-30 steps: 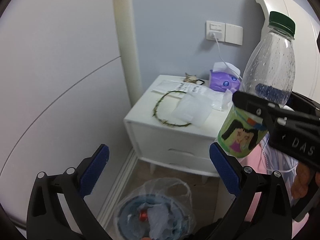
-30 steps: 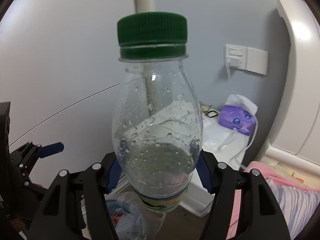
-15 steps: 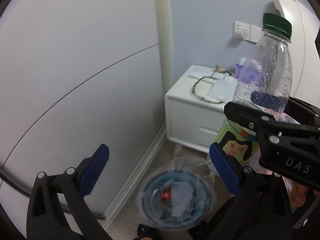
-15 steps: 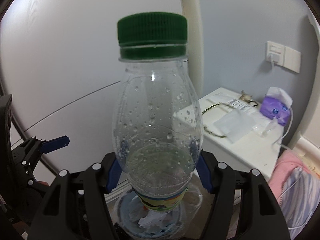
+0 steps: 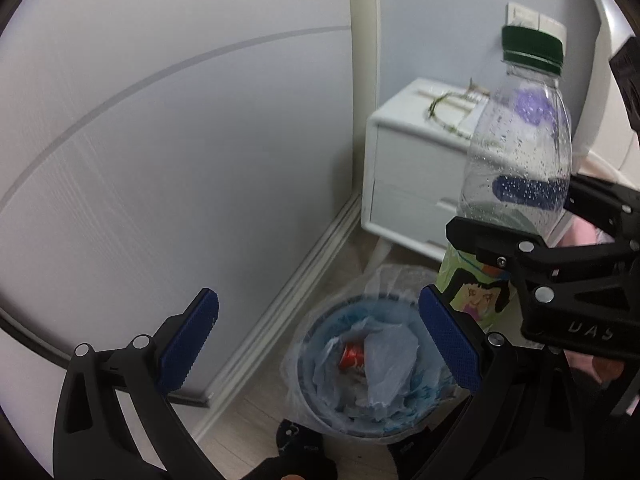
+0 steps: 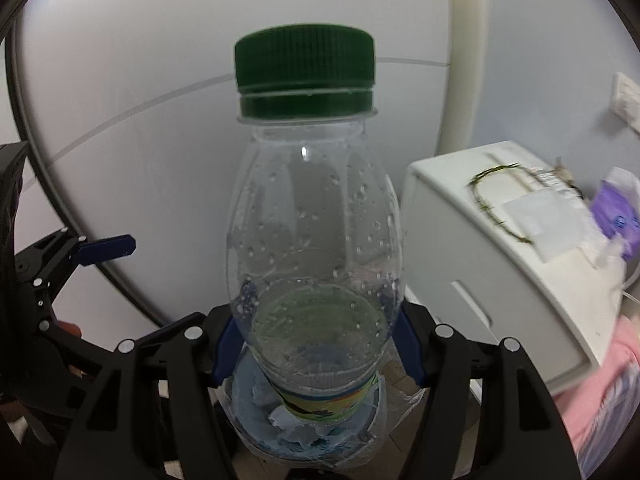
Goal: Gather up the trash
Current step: 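Carry the bottle with the right gripper over the blue trash bin and release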
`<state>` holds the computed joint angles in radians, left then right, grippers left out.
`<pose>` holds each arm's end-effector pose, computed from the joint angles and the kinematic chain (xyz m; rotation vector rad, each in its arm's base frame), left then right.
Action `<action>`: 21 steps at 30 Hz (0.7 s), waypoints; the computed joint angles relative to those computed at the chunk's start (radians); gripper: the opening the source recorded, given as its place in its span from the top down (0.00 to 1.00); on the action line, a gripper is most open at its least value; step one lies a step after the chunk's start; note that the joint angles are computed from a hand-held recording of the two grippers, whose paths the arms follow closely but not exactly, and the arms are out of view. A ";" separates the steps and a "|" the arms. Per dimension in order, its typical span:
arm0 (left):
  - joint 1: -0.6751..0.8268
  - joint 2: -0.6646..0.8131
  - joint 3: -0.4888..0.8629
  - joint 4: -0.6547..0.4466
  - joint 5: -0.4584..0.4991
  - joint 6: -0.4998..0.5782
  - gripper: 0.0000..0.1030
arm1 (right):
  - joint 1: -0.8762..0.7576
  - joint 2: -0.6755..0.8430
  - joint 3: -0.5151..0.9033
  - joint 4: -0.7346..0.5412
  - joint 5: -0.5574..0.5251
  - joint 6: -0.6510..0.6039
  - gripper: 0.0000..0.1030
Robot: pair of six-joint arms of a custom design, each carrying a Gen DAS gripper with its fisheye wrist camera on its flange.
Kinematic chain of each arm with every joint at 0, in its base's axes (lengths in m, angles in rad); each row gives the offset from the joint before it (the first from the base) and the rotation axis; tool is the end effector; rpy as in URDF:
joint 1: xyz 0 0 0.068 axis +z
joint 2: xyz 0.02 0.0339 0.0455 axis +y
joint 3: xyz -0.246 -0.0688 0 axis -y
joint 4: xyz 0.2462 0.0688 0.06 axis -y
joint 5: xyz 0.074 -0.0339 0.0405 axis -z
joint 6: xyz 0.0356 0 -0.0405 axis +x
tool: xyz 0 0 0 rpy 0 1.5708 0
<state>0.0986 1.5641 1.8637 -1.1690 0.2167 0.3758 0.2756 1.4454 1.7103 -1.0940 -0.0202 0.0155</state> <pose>0.3053 0.0225 0.4064 0.4282 2.3752 -0.0477 0.2742 0.0783 0.3991 -0.3214 2.3842 0.1597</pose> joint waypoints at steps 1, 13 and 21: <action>-0.004 -0.006 -0.030 0.019 -0.004 -0.005 0.05 | -0.008 0.008 -0.010 0.008 -0.012 -0.017 0.41; -0.059 -0.065 -0.443 0.353 -0.074 0.064 0.05 | -0.086 0.141 -0.203 0.162 -0.162 -0.180 0.41; -0.049 -0.005 -0.526 0.391 -0.052 0.097 0.05 | -0.086 0.313 -0.203 0.221 -0.206 -0.244 0.41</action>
